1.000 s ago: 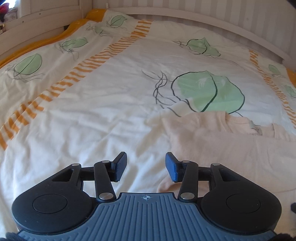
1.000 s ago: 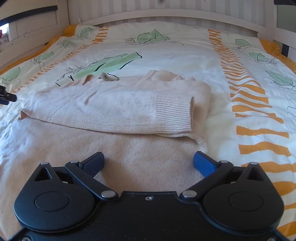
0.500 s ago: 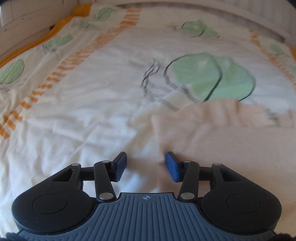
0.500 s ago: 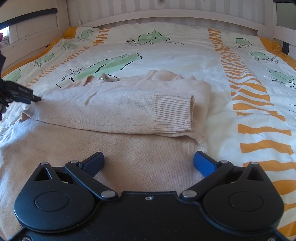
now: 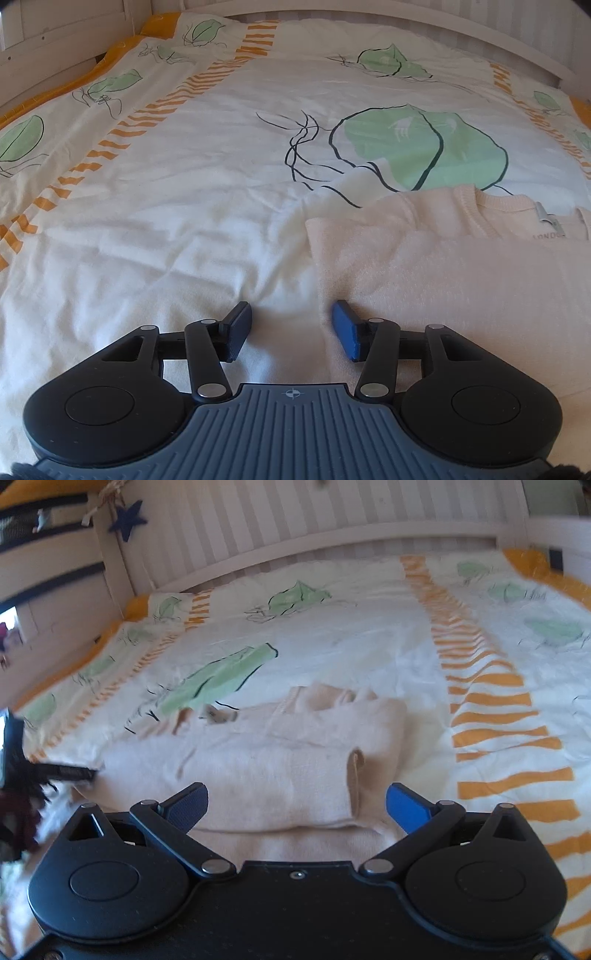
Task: Fold small clothes
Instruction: 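Move both open grippers over the sweater body to the ribbed hem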
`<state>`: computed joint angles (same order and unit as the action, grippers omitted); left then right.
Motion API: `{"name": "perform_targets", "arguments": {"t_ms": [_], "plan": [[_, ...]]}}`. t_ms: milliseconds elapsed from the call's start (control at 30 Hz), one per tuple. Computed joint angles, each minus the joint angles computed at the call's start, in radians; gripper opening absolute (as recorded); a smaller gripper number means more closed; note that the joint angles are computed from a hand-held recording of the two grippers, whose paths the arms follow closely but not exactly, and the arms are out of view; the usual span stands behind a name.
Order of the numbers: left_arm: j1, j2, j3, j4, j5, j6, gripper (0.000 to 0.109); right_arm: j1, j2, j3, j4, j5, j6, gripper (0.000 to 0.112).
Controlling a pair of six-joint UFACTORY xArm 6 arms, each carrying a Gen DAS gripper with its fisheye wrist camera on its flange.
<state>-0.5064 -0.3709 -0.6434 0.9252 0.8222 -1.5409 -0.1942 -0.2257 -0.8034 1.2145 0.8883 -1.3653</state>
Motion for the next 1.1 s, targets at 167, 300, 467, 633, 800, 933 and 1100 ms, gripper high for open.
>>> {"name": "perform_targets", "arguments": {"t_ms": [167, 300, 467, 633, 800, 933, 1100], "plan": [[-0.003, -0.001, 0.007, 0.026, -0.004, -0.023, 0.049, 0.007, 0.152, -0.153, -0.086, 0.107, 0.151, 0.103], [-0.003, -0.006, 0.017, 0.042, -0.010, -0.040, 0.049, 0.015, 0.144, -0.145, 0.053, 0.122, 0.014, 0.102], [0.000, -0.013, 0.025, 0.050, -0.021, -0.054, 0.049, 0.061, 0.084, -0.080, 0.125, -0.005, -0.081, 0.103], [0.001, -0.014, 0.027, 0.053, -0.024, -0.057, 0.049, 0.166, 0.055, -0.028, 0.051, -0.285, -0.082, 0.102], [0.006, -0.026, 0.040, 0.066, -0.040, -0.064, 0.050, 0.193, 0.124, -0.036, -0.184, -0.438, 0.205, 0.102], [0.039, -0.089, 0.098, 0.072, -0.134, -0.060, 0.068, 0.136, 0.050, -0.009, -0.189, -0.345, 0.259, 0.103], [0.027, -0.242, 0.176, -0.132, -0.170, 0.085, 0.080, 0.013, -0.098, 0.037, -0.209, -0.127, 0.305, 0.103]]}}
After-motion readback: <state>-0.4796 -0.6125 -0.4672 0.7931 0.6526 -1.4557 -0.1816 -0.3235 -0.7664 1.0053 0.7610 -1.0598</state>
